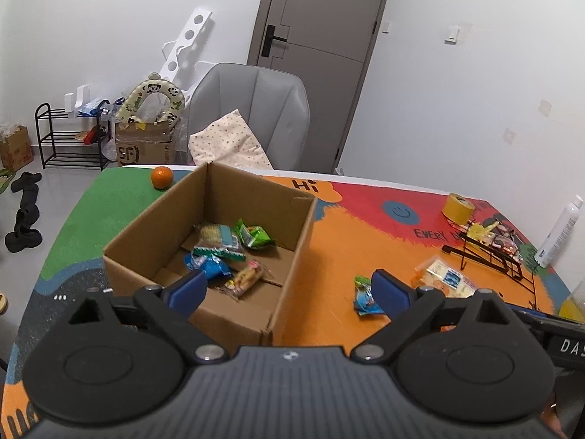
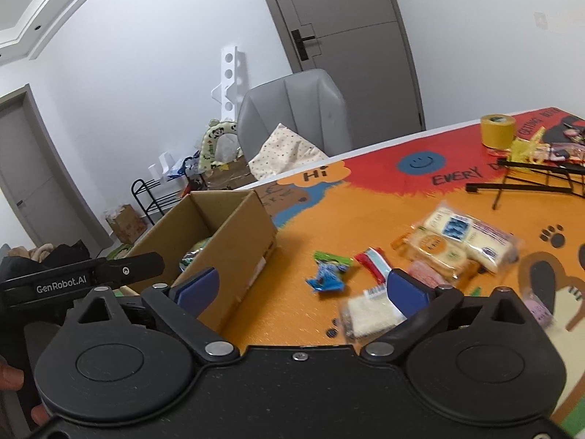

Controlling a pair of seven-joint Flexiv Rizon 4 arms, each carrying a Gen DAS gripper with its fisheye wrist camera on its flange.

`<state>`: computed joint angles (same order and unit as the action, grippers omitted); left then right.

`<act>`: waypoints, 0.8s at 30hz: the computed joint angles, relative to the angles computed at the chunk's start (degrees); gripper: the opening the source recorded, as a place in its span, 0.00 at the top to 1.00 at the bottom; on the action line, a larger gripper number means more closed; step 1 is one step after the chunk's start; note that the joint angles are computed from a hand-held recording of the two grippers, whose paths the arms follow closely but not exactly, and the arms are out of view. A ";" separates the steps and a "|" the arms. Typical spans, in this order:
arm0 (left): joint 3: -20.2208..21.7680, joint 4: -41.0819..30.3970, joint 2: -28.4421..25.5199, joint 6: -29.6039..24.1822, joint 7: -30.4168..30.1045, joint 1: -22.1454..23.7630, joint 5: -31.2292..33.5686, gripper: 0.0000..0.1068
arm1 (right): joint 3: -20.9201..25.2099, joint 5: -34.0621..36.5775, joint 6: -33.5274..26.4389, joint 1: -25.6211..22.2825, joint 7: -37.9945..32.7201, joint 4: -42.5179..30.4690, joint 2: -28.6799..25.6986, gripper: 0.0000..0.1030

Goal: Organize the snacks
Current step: 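Move both tools back from the box toward the remaining snacks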

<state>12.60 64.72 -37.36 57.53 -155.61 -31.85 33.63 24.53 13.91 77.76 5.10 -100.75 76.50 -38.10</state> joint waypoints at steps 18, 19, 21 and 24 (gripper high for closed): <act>-1.33 -2.91 -4.35 2.67 3.74 -1.72 -4.07 0.10 | -0.89 -1.00 4.07 -4.42 0.34 8.50 3.49 0.00; -1.40 -3.46 -4.78 2.51 4.26 -1.90 -4.37 0.10 | -1.04 -1.07 4.17 -4.70 0.52 8.82 3.56 0.00; -1.39 -4.56 -5.56 1.98 5.13 -2.23 -4.95 0.10 | -0.82 -1.15 4.51 -5.44 0.45 9.23 3.49 0.00; -1.36 -5.85 -6.60 1.46 5.93 -2.59 -5.74 0.10 | -0.86 -1.28 4.27 -6.33 0.85 9.27 3.20 0.00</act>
